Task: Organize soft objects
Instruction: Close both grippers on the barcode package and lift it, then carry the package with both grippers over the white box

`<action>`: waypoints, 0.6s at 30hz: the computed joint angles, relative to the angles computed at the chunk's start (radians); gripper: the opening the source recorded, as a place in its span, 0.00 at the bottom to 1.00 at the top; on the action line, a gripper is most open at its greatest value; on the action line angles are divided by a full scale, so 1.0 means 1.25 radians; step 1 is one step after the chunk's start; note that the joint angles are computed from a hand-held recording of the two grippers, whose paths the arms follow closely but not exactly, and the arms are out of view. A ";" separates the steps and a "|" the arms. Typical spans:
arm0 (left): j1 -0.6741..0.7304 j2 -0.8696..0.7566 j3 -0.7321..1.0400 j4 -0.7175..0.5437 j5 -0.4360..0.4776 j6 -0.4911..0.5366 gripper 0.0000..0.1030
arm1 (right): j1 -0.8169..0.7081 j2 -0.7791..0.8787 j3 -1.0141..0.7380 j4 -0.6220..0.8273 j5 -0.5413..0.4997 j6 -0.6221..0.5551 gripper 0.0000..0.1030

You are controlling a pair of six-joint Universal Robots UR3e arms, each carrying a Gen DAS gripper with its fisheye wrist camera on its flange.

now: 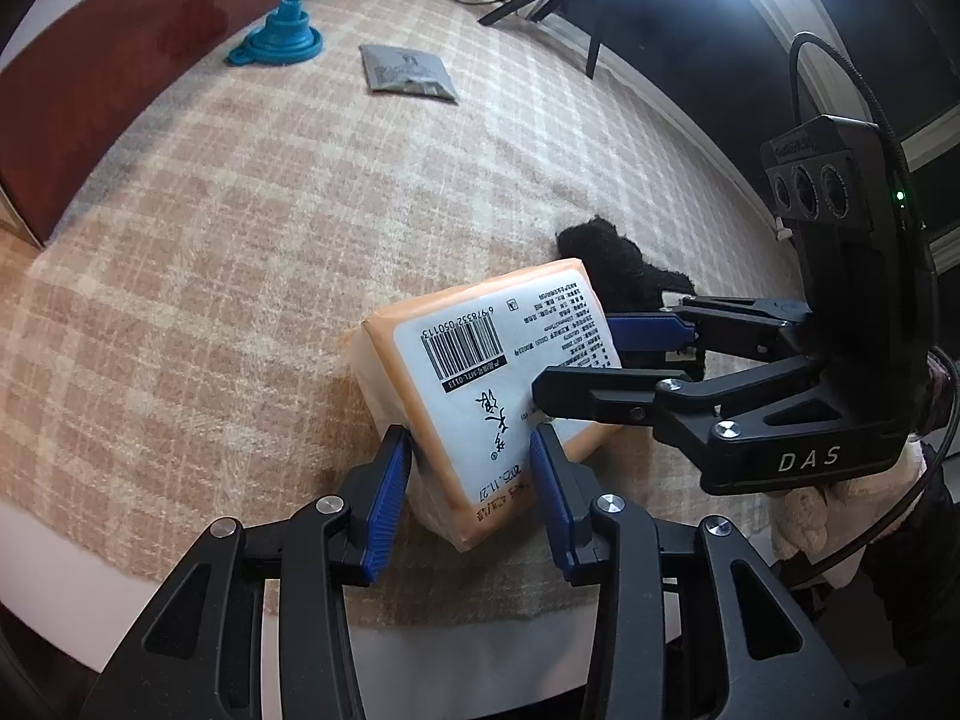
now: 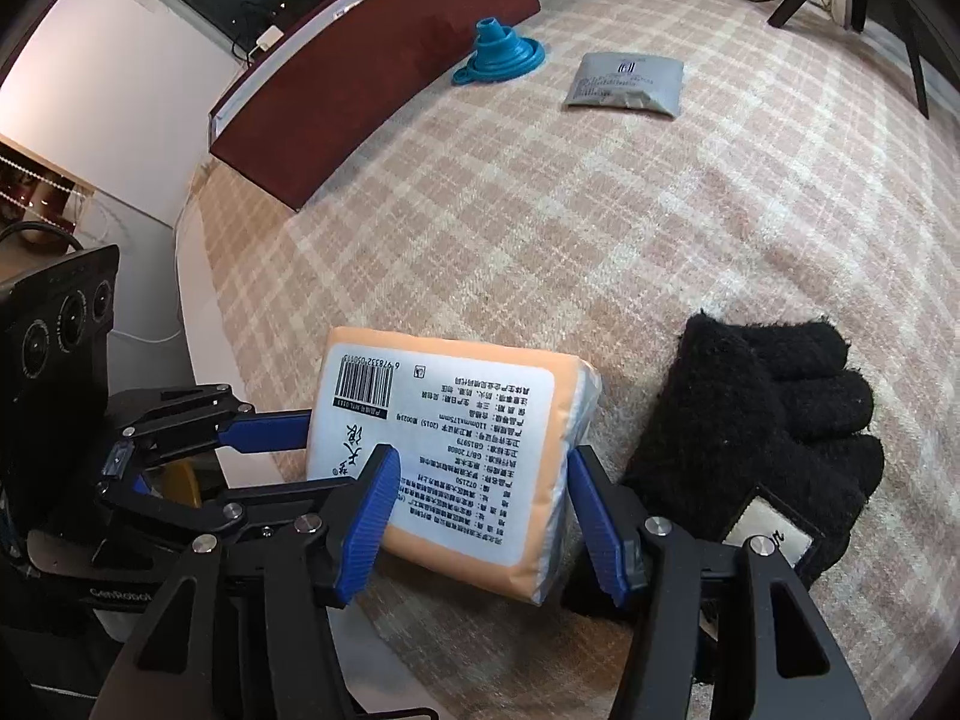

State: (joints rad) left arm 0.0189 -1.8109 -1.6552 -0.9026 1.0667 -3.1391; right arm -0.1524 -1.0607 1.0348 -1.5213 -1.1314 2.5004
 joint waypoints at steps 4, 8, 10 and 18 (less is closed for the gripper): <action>0.008 0.019 -0.004 0.007 0.000 0.002 0.37 | 0.005 -0.013 -0.005 -0.019 0.008 0.013 0.53; 0.018 0.036 0.003 0.010 -0.003 -0.001 0.37 | 0.014 -0.018 -0.020 -0.033 0.015 0.028 0.53; 0.024 0.045 0.012 0.007 -0.001 0.002 0.37 | 0.017 -0.018 -0.035 -0.039 0.022 0.037 0.53; 0.046 0.044 0.094 -0.013 0.013 0.029 0.37 | 0.030 0.020 -0.151 -0.018 0.061 0.082 0.53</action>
State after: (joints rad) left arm 0.0762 -1.7564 -1.5372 -0.9184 1.0830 -3.1028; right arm -0.1149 -1.0362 0.8460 -1.5434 -1.0557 2.6026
